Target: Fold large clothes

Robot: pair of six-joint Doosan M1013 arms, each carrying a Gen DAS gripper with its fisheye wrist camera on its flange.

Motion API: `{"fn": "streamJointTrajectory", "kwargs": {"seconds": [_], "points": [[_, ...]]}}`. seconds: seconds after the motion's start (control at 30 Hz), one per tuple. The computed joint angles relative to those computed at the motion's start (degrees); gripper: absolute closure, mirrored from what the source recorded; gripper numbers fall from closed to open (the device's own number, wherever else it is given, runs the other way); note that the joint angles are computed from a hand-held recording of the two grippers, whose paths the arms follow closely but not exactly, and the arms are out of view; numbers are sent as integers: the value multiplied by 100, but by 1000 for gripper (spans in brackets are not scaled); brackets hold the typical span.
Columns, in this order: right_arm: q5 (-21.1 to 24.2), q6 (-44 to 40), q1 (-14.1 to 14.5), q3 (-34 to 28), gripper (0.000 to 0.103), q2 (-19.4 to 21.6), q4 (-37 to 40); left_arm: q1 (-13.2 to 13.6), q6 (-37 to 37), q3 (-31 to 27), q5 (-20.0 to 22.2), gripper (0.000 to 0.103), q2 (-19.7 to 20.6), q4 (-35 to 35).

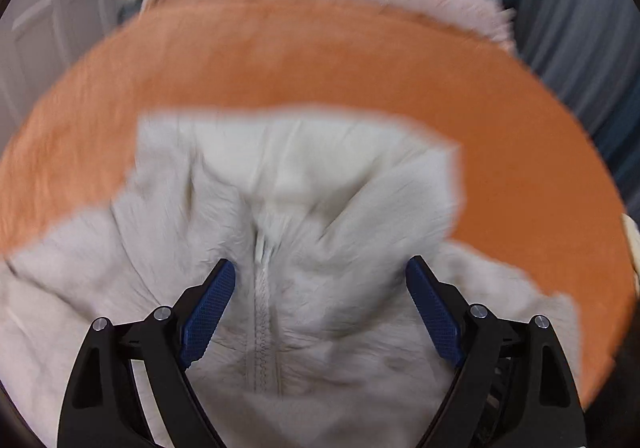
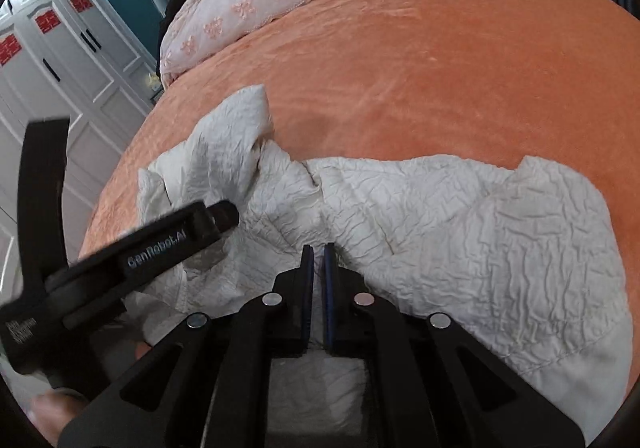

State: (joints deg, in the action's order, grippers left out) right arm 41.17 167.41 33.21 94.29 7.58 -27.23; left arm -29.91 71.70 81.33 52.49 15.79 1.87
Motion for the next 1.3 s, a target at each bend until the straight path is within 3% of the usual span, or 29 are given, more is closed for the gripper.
{"fn": "streamJointTrajectory", "kwargs": {"seconds": [0.07, 0.13, 0.27, 0.3, 0.33, 0.37, 0.43, 0.47, 0.6, 0.7, 0.8, 0.87, 0.93, 0.97, 1.1, 1.13, 1.2, 1.23, 1.27, 1.3], "points": [[351, 460, 118, -117, 99, 17, -503, 58, -147, 37, -66, 14, 53, -46], [347, 443, 157, -190, 91, 27, -679, 51, -205, 139, -240, 14, 4, 74], [152, -753, -41, -395, 71, 193, 153, -25, -734, 503, -752, 13, -233, 634], [180, -801, -134, -384, 71, 216, 410, -3, -789, 604, -922, 13, -303, 598], [358, -593, -218, -358, 83, 237, 527, 19, -847, 690, -1053, 13, -365, 574], [350, -259, -276, -248, 103, 184, 549, 37, -847, 748, -1146, 13, -403, 521], [351, 290, -268, -103, 103, 61, 371, 23, -915, 678, -941, 15, -347, 694], [722, 498, -174, -159, 103, 50, 66, 30, -814, 623, -849, 14, -304, 644], [1258, 123, 22, -333, 98, 10, -88, 67, -689, 553, -777, 14, -333, 460], [973, -29, -17, -456, 91, -10, 100, 112, -652, 726, -911, 14, -552, 520], [520, -403, -138, -684, 90, 111, 630, 67, -1796, 897, -769, 14, -742, 1755], [551, -1124, -195, -975, 85, 382, 1211, 249, -1779, 960, -765, 14, -780, 1440], [1010, -1574, -218, -1257, 84, 716, 1481, 481, -1535, 976, -766, 15, -812, 778], [1193, -1703, -223, -1328, 82, 864, 1520, 520, -1594, 1019, -839, 15, -860, 793], [883, -1220, -230, -1183, 82, 747, 1338, 490, -1586, 1078, -785, 14, -847, 1213], [783, -981, -209, -1146, 79, 671, 1160, 497, -1535, 1106, -779, 14, -829, 1224], [540, -400, -153, -1081, 55, 541, 573, 484, -1553, 1228, -942, 13, -836, 1341], [474, -98, -143, -1115, 31, 521, 268, 505, -1528, 1266, -1010, 11, -852, 1370], [371, -35, -185, -1180, 21, 534, 233, 503, -1511, 1292, -1062, 10, -856, 1395], [274, -133, -239, -1244, 21, 568, 369, 487, -1546, 1322, -1101, 10, -856, 1455]]}}
